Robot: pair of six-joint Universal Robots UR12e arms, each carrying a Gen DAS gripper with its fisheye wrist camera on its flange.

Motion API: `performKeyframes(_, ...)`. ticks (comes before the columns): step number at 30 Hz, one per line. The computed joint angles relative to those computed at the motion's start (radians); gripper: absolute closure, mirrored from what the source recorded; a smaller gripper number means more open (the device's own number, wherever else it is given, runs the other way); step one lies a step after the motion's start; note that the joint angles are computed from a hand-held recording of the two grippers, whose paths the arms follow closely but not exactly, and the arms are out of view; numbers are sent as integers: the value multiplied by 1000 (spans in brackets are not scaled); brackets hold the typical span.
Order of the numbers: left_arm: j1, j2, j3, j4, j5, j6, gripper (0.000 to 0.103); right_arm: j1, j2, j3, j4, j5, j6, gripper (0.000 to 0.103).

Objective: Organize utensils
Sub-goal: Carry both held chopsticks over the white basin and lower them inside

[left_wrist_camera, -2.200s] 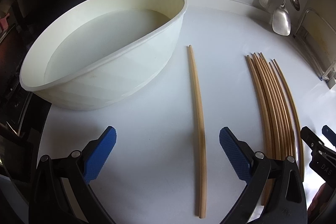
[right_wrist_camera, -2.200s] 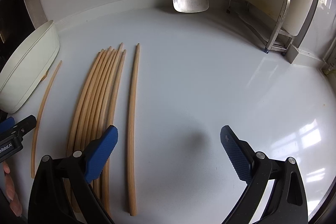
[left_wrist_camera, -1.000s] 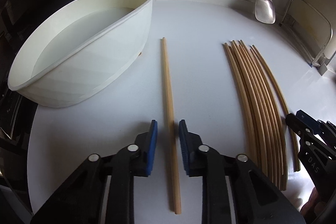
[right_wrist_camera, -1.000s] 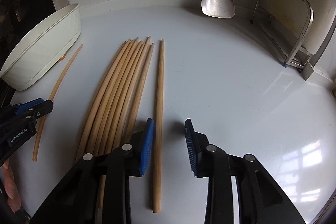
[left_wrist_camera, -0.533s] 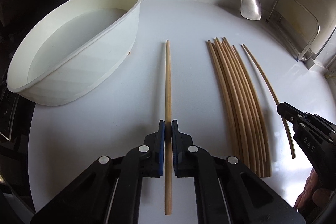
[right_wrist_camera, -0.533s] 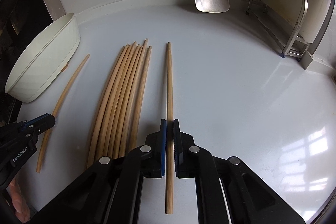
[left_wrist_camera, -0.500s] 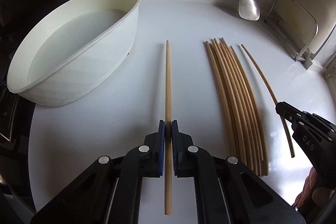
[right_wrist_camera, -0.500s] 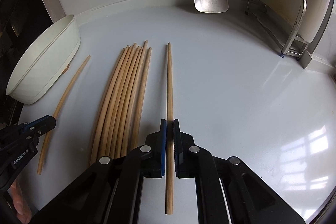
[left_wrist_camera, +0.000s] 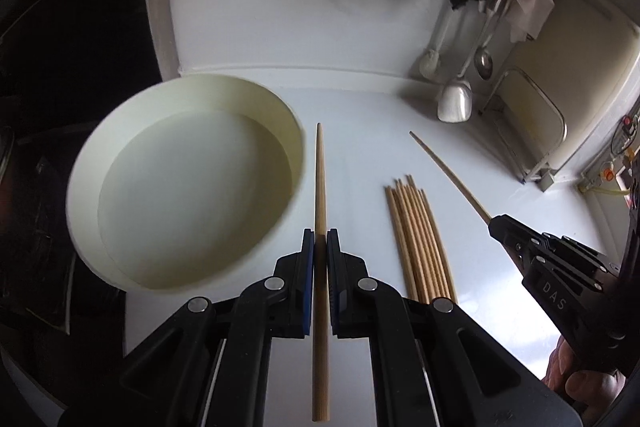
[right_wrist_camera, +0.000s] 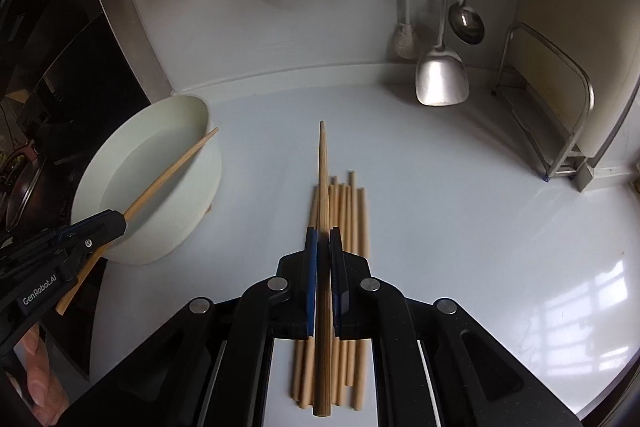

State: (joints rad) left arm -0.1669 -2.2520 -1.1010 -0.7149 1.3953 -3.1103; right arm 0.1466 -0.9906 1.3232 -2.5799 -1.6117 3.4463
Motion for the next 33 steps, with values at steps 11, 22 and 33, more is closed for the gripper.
performKeyframes(11,86,-78,130,-13,70,-37,96,71,224,-394,138,146,-51,97)
performKeyframes(22,118,-160,233,-130,46,4,96,103,448,-780,463,155,-44,97)
performKeyframes(33,123,-218,312,-232,24,40,96,99,547,-960,632,177,7,97)
